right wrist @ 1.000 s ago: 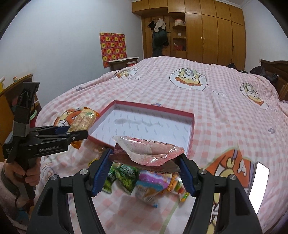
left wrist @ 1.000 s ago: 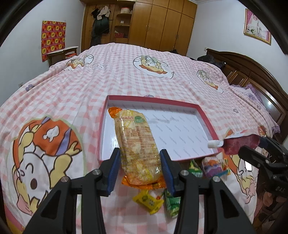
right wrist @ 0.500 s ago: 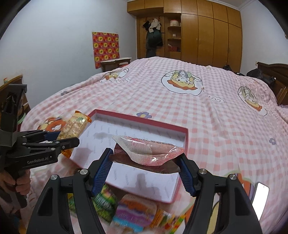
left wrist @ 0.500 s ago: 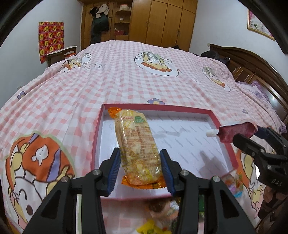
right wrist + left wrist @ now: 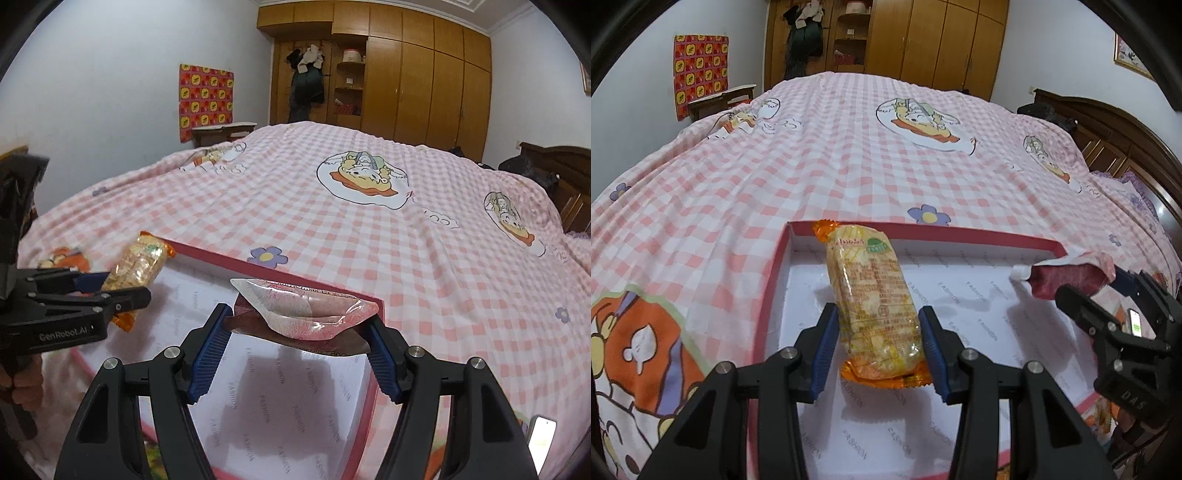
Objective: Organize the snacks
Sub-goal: 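Lift the wafer pack and peach pouch over the box lid with both tools, then lower both snacks into the box and open both tools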
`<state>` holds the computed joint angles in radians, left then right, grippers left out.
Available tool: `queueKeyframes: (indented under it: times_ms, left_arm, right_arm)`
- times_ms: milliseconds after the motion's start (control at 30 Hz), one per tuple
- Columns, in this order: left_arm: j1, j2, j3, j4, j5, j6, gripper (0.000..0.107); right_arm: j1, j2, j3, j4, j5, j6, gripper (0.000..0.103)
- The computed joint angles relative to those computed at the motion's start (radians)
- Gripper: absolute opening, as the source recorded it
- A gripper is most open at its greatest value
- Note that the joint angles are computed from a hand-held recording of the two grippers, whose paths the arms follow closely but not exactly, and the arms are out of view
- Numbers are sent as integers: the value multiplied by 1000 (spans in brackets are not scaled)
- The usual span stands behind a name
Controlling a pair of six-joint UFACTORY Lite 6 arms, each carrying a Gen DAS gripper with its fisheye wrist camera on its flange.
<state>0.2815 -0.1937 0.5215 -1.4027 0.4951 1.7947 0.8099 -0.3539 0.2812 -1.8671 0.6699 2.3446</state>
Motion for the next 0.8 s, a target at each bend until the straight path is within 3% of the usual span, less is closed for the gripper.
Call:
queueKeyframes:
  times_ms: [200,633,800]
  left_arm:
    - [-39,85,22,-86,-54,71,46]
    - [-102,94,-5,-319,-113,304,47]
    - [-118,76,-16,-313,-133,305,54]
  right_arm:
    - [-49,71,-12,-118,-36,122,71]
    - [-160,180,2,-313,-114,296,70]
    - [-172,181,-6,-360,-118,344,70]
